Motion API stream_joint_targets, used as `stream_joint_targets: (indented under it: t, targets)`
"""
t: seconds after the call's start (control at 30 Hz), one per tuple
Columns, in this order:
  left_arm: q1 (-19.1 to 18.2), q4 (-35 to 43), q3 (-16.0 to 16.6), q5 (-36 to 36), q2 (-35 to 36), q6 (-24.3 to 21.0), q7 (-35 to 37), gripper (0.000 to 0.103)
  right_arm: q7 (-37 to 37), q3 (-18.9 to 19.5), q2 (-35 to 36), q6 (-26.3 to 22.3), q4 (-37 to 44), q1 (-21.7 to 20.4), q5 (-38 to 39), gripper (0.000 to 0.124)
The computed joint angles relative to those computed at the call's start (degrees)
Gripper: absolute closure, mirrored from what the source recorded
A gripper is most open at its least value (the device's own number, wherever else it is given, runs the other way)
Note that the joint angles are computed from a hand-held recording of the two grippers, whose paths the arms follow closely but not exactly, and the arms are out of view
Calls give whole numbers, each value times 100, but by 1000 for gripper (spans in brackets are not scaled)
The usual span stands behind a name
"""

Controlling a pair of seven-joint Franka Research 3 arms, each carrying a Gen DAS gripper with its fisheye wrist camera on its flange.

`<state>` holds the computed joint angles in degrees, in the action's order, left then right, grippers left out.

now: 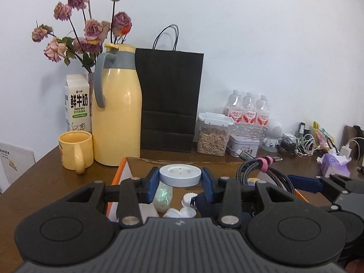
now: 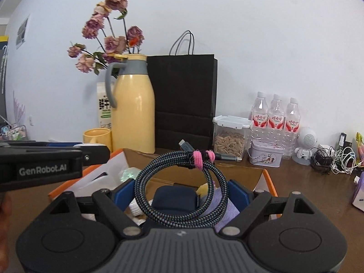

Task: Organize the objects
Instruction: 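Carry the tape roll and cable into the box and open both tools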

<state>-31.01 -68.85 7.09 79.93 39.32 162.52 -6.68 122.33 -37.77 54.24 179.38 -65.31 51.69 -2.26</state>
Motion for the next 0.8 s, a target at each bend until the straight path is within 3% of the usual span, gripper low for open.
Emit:
stream_joint_targets:
  t: [0.1, 0.33, 0.47, 0.67, 0.77, 0.8]
  targets:
    - [160, 534, -165, -603, 388, -148, 605, 63, 18, 175, 308, -317, 641, -328, -32, 38]
    - [167, 1014, -16, -1505, 902, -98, 1337, 63, 312, 590, 612, -652, 1273, -818, -381, 38]
    - [-87, 839, 410, -1365, 845, 78, 1047, 63, 550, 620, 537, -597, 1106, -809, -676, 38]
    - [-251, 717, 602, -990, 765, 56, 669, 62, 790, 488, 388, -433, 759, -659, -942, 38]
    - [-345, 641, 682, -665, 699, -46, 356, 49, 829, 434, 345, -386, 651, -602, -971, 38]
    - [-374, 599, 710, -520, 664, -60, 203, 38, 839, 419, 320, -373, 598, -578, -970, 38]
